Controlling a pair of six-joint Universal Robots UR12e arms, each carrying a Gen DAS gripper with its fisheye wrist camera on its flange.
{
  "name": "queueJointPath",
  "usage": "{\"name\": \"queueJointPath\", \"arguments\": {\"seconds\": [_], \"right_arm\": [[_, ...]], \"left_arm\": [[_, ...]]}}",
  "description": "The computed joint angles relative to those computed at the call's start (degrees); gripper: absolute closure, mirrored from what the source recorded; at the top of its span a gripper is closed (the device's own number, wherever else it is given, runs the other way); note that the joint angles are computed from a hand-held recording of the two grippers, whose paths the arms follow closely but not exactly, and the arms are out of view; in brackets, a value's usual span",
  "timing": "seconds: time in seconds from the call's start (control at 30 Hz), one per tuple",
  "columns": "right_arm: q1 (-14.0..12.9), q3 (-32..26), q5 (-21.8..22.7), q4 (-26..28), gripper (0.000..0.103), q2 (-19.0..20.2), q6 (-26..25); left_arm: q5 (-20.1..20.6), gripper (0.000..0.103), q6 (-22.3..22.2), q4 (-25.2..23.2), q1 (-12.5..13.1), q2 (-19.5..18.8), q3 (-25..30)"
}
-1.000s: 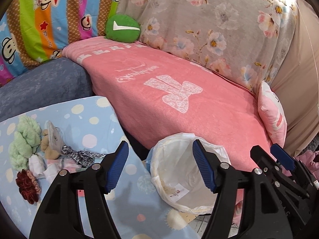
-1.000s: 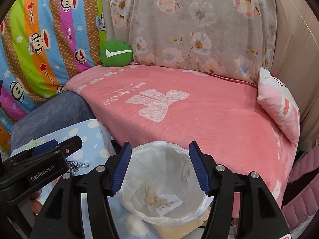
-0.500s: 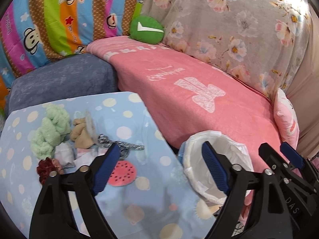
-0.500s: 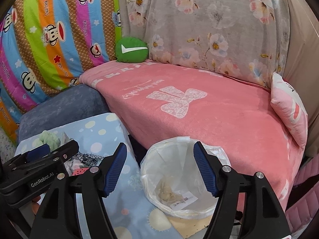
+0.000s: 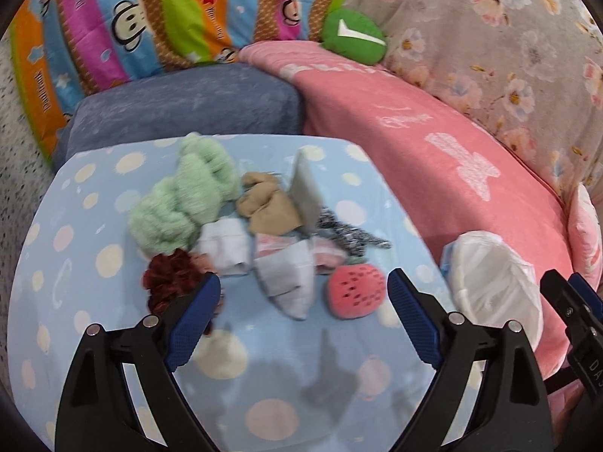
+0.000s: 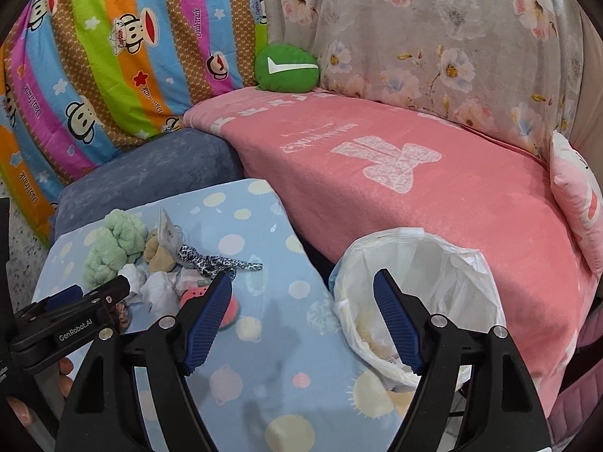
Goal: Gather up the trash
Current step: 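Grasp the dark red velvet scrunchie with the left tool while the right tool grasps the watermelon plush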
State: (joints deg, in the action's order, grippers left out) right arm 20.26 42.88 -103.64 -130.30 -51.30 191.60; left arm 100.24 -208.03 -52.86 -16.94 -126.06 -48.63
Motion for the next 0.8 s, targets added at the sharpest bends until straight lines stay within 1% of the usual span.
{"name": "queueJointPath", "arguments": {"seconds": [0.23, 0.4, 0.57, 0.63, 0.7, 0.8], "right_arm": [[0.87, -1.94, 2.09, 3.22, 0.029, 2.23, 1.57], [1.54, -3.97, 3.44, 5.20, 0.029, 4.27, 2.34], [2.23, -7.61, 4.08, 7.72, 0.029, 7.13, 2.30], [2.35, -9.20, 4.47, 8.88, 0.028, 8.33, 2.09], [2.46, -11.34, 4.89, 10.45, 0.027, 9.80, 1.76], [2.62, -15.09, 5.21, 12.81, 0.026, 12.24, 1.22]], "left_arm": [[0.39, 0.017, -2.32, -1.06, 2.15, 2.56, -5.68], [-0.78, 0.017, -4.11, -1.32, 3.75, 3.86, -8.84], [-2.95, 0.017, -5.32, -0.95, 5.26, 4.79, -11.36], [-3.89, 0.019, -5.45, -0.36, 5.76, 5.13, -12.31], [-5.17, 0.026, -5.32, 0.12, 6.23, 5.40, -13.08], [-6.94, 0.030, -5.46, 0.33, 6.80, 5.65, -13.84]]}}
